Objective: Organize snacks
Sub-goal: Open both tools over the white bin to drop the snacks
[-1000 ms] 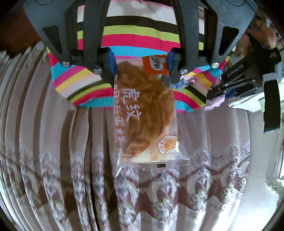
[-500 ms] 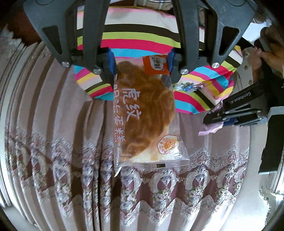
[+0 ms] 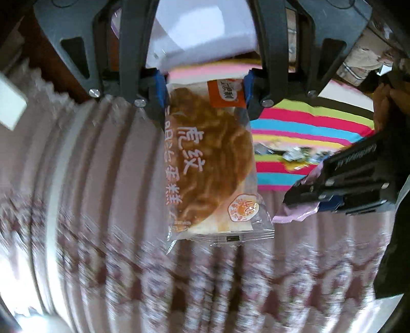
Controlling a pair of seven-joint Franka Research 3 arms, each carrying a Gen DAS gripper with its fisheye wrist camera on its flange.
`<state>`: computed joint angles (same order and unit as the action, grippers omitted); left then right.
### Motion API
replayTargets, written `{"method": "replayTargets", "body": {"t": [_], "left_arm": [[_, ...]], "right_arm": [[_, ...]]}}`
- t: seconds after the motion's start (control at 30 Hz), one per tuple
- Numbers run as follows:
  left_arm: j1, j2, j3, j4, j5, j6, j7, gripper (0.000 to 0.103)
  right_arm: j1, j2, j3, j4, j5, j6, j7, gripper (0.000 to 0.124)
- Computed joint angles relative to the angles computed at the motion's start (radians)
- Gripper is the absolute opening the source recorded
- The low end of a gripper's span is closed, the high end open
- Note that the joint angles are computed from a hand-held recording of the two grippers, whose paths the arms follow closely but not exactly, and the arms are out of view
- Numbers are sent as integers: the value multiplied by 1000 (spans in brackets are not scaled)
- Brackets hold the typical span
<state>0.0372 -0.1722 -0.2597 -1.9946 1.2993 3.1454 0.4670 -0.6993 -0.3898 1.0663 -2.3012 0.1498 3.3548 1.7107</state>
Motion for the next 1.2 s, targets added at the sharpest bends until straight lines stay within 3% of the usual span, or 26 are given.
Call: {"method": "replayTargets", "body": {"t": [0.07, 0.17, 0.27, 0.37, 0.5, 0.57, 0.6, 0.63, 0.67, 0.73, 0.83, 0.9, 0.97, 1.0, 1.07, 1.13, 1.2], "left_arm": [[-49, 45, 1, 3, -88, -2, 123, 23], [-173, 108, 43, -23, -455, -20, 507, 23], [-246, 160, 41, -30, -775, -60, 813, 23], [-271, 186, 24, -25, -871, -93, 915, 23], [-294, 223, 24, 3, -835, -118, 902, 26], [-297, 257, 14, 36, -882, -157, 957, 48], [-302, 279, 21, 56, -869, -161, 943, 73], [-305, 296, 32, 67, -856, -154, 926, 90], [-313, 304, 53, 63, -821, -138, 881, 92], [-300, 302, 58, 54, -832, -147, 875, 92], [-262, 275, 72, 10, -858, -127, 888, 92], [-267, 260, 139, -6, -706, -98, 757, 92], [-249, 235, 178, -29, -560, -84, 615, 92], [-224, 220, 184, -51, -546, -74, 591, 93], [-166, 199, 164, -100, -690, -69, 697, 93], [-116, 183, 144, -150, -964, -82, 902, 93], [-88, 168, 151, -181, -1162, -101, 1026, 93]], "right_arm": [[-6, -31, -19, -38, 20, -34, 27, 49], [15, -48, -71, -90, 14, -88, 75, 50], [43, -46, -123, -132, 5, -157, 123, 50], [62, -40, -158, -159, -23, -229, 149, 50], [112, 17, -223, -163, -59, -277, 161, 50], [108, 51, -227, -148, -97, -296, 169, 54], [86, 65, -210, -137, -123, -299, 186, 59], [40, 83, -174, -123, -162, -290, 214, 71], [-28, 101, -115, -100, -213, -286, 251, 79], [-85, 105, -67, -79, -266, -308, 303, 80], [-70, 126, -76, -72, -294, -288, 345, 80], [-46, 134, -91, -66, -294, -298, 338, 80], [-79, 178, -47, -36, -375, -315, 387, 80], [-91, 201, -26, -22, -407, -318, 401, 80], [-84, 265, 0, 18, -466, -326, 407, 80], [-93, 361, 46, 85, -607, -375, 464, 80], [-14, 495, 31, 173, -740, -444, 483, 80]]}}
